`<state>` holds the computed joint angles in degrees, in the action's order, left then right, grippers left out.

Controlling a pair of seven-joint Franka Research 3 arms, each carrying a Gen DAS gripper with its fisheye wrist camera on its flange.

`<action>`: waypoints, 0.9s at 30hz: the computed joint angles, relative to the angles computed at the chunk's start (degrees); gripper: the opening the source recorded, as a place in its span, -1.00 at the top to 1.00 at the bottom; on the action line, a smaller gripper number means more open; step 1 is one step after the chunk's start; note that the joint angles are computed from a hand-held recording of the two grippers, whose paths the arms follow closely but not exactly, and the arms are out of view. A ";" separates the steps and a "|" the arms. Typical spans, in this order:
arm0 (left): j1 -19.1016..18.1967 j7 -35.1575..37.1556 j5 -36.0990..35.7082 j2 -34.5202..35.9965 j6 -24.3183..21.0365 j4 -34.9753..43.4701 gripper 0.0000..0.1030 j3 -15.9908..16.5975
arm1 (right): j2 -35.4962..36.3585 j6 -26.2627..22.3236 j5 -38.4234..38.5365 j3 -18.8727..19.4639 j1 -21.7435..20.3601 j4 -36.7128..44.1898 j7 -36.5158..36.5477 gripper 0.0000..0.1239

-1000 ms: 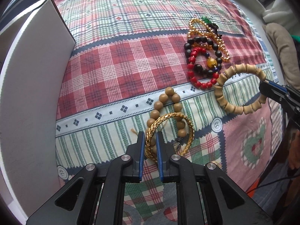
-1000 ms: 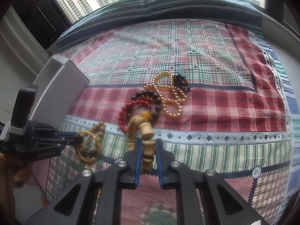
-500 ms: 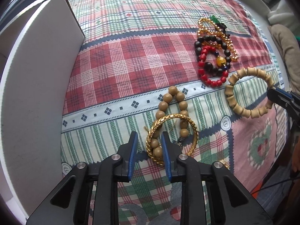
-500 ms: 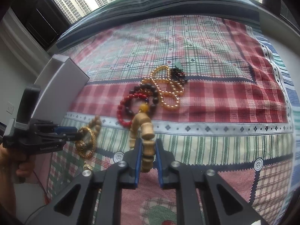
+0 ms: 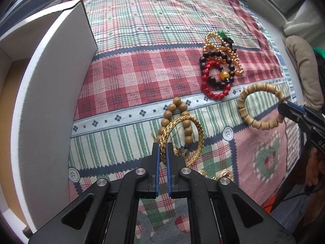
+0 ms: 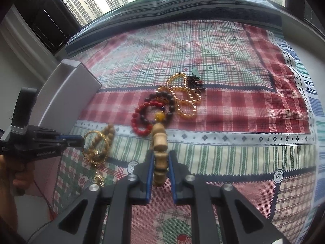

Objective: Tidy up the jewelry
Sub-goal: 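Lift and carry the bangle and bead bracelet with both tools to the box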

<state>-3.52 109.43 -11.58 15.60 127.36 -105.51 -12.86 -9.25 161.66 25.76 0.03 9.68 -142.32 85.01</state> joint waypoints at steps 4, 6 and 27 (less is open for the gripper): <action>1.43 1.72 -4.98 -3.07 -0.21 -2.13 0.93 -0.25 | -1.82 0.25 -0.33 0.23 0.23 -0.68 -0.11 0.77; 1.46 2.02 -6.52 -4.94 0.37 -3.37 0.93 0.03 | -2.78 0.05 -0.59 0.34 0.47 -0.80 -0.35 0.77; 9.48 -0.23 -8.90 -19.21 7.99 -8.56 0.93 13.12 | 4.73 -2.91 4.35 5.74 12.44 23.14 -9.49 0.77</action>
